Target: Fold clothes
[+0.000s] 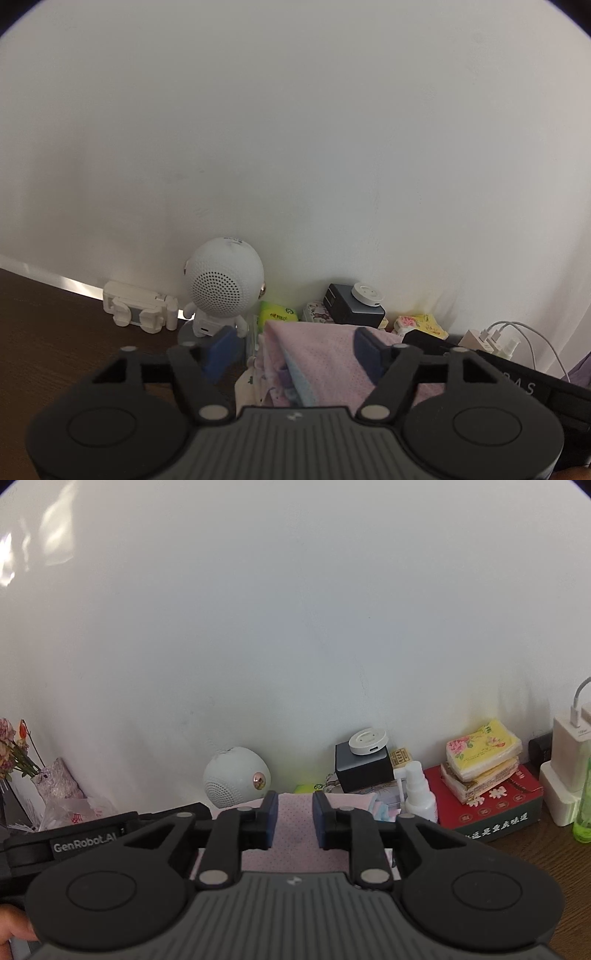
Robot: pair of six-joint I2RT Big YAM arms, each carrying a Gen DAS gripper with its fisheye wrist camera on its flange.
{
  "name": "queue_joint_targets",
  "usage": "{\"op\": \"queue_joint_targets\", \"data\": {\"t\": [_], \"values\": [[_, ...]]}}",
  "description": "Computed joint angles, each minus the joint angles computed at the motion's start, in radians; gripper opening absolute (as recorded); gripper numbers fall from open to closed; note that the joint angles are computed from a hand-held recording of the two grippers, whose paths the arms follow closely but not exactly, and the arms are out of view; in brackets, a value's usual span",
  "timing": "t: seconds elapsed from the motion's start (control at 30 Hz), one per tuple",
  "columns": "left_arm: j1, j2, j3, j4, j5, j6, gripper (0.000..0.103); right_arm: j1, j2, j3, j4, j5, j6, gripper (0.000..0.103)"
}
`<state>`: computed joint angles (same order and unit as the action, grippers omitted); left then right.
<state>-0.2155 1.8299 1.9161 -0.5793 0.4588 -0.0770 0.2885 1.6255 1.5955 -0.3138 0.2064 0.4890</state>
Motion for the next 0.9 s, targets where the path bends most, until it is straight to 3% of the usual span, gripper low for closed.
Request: {"op": "queue_joint_targets", "data": {"t": [0.03, 0.07, 0.13, 0.27, 0.33, 0.57, 0.9], "values": [[0.001, -0.029, -0.043, 0.034, -0.009, 0.01, 0.09, 0.008, -0.011, -0.006, -0.006, 0.027, -0.022, 0.044], [0.003, -0.057, -0.085, 0.068, -0.018, 0.02, 0.093, 0.022, -0.023, -0.013, -0.014, 0.071, -0.058, 0.05], [0.004, -0.119, -0.173, 0.132, -0.045, 0.056, 0.1, 0.051, -0.052, -0.033, -0.03, 0.168, -0.119, 0.073], [0.005, -0.235, -0.322, 0.193, -0.099, 0.137, 0.103, 0.096, -0.122, -0.097, -0.05, 0.234, -0.186, 0.09], [0.01, -0.293, -0.389, 0.203, -0.106, 0.172, 0.103, 0.119, -0.154, -0.121, -0.083, 0.271, -0.179, 0.103], [0.056, -0.485, -0.59, 0.163, -0.078, 0.221, 0.103, 0.232, -0.282, -0.207, -0.201, 0.383, -0.117, 0.103], [0.192, -0.775, -0.847, 0.059, 0.057, 0.297, 0.103, 0.504, -0.445, -0.292, -0.427, 0.568, 0.063, 0.103]]}}
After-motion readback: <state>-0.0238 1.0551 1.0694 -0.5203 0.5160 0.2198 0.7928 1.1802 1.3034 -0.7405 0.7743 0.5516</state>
